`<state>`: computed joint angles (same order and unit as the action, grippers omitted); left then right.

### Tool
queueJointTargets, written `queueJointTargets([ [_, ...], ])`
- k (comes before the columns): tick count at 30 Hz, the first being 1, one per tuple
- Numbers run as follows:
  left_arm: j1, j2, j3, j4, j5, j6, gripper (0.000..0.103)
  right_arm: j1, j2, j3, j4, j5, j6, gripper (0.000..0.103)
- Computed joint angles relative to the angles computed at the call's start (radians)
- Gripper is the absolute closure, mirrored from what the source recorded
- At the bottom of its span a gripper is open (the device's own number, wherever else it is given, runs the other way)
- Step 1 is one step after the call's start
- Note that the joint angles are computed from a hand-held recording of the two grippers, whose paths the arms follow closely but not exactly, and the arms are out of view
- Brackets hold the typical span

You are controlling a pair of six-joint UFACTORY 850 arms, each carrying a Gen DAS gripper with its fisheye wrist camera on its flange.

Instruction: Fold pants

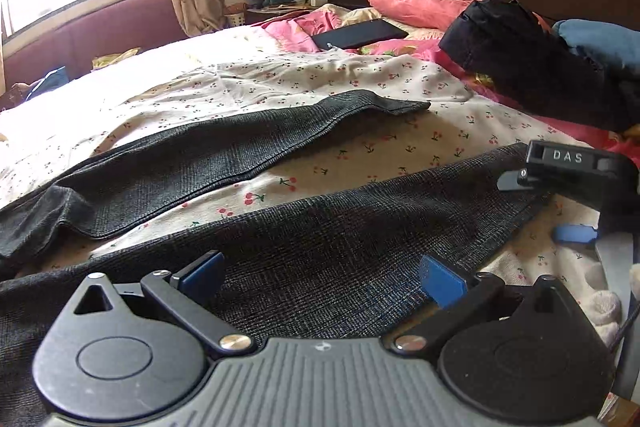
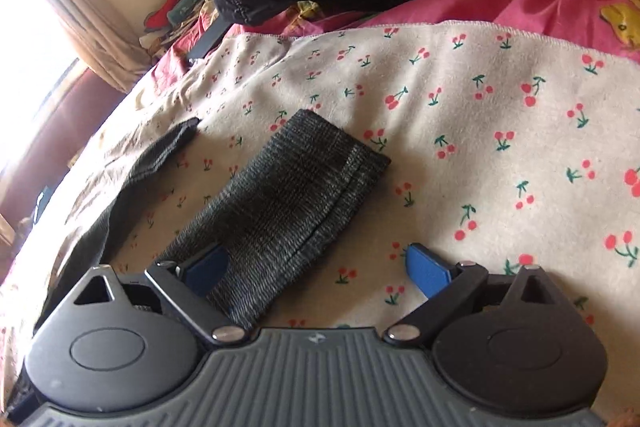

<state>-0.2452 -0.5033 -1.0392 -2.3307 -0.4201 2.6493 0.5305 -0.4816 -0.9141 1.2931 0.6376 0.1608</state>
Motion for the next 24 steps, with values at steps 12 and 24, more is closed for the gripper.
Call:
queueJointTargets([
  [12,-0.026,-0.016,-0.021,-0.03,0.016,0.081,0.0,-0.112,0.018,0.081,-0.522,0.028,0.624,0.095],
  [24,0.013,0.034,0.035,0.345,-0.03,-0.193,0.0,-0.047,0.178,0.173,-0.232,-0.097,0.224,0.091],
])
